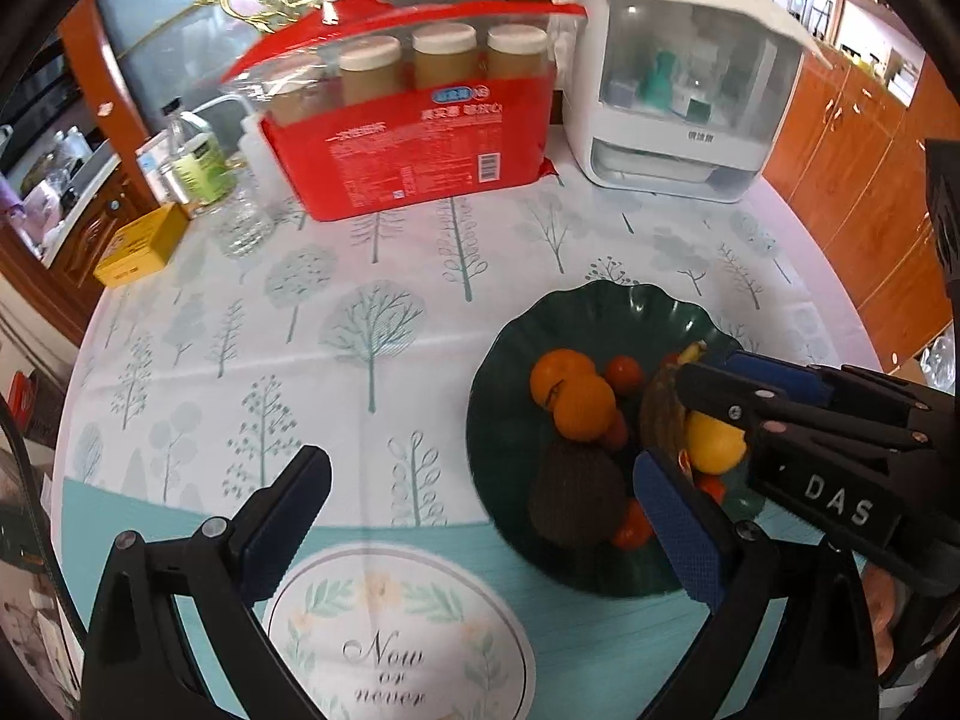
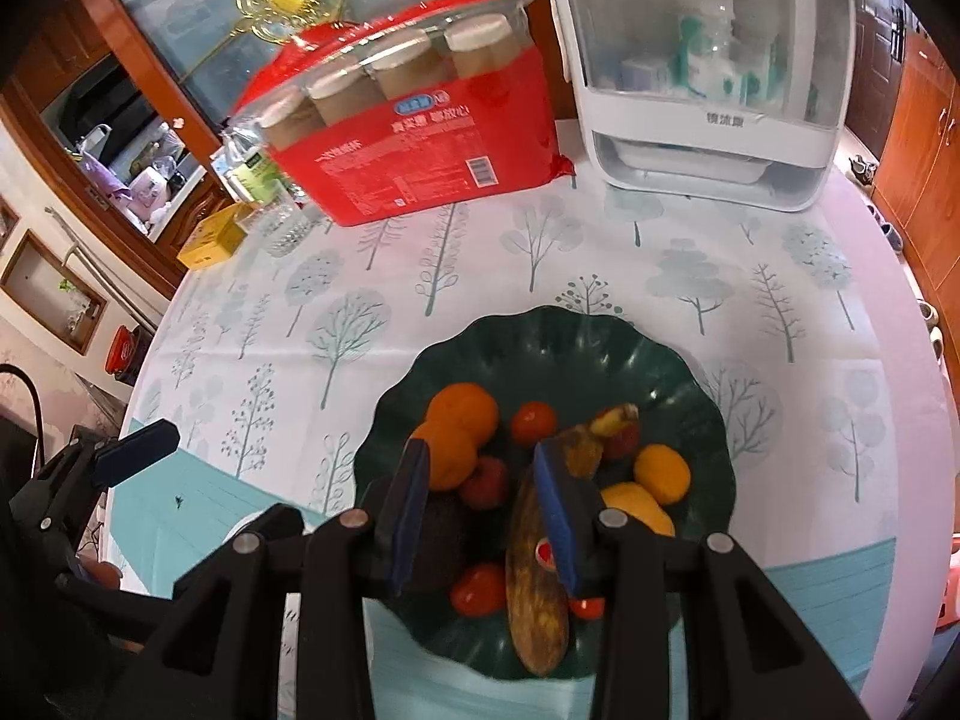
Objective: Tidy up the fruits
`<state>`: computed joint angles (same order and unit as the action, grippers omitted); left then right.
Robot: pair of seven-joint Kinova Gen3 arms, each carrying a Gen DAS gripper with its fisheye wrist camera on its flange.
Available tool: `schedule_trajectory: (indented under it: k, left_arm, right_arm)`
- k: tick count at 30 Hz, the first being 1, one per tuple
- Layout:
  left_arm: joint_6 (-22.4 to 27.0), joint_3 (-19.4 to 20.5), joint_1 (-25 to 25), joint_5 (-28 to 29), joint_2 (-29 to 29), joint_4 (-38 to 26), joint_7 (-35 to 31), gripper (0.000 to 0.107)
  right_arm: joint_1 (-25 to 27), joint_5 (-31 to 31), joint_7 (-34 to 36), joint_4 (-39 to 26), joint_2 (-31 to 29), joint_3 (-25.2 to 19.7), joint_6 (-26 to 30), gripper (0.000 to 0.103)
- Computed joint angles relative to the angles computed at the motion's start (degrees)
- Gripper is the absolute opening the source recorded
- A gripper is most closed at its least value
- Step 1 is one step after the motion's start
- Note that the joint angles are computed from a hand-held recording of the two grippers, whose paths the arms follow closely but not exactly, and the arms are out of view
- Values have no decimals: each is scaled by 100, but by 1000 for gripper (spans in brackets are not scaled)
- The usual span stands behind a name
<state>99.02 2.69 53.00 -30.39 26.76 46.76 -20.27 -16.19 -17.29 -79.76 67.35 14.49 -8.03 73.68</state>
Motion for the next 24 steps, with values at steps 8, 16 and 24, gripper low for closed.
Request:
schedule_trajectory:
  k: [8,16,24]
  left_arm:
    - [339,132,637,-350,-377,410,1003,100]
    - [974,487,1215,-671,-633,604,1735,100]
    - [1699,801,1781,-874,-819,518,2264,101]
  right_arm:
    - [39,-150,295,868,-737,-21,-52,36]
    - [-99,-286,58,1729,-1693,5,-53,36]
    - [-331,103,-876,2008,-2586,-203,93,44]
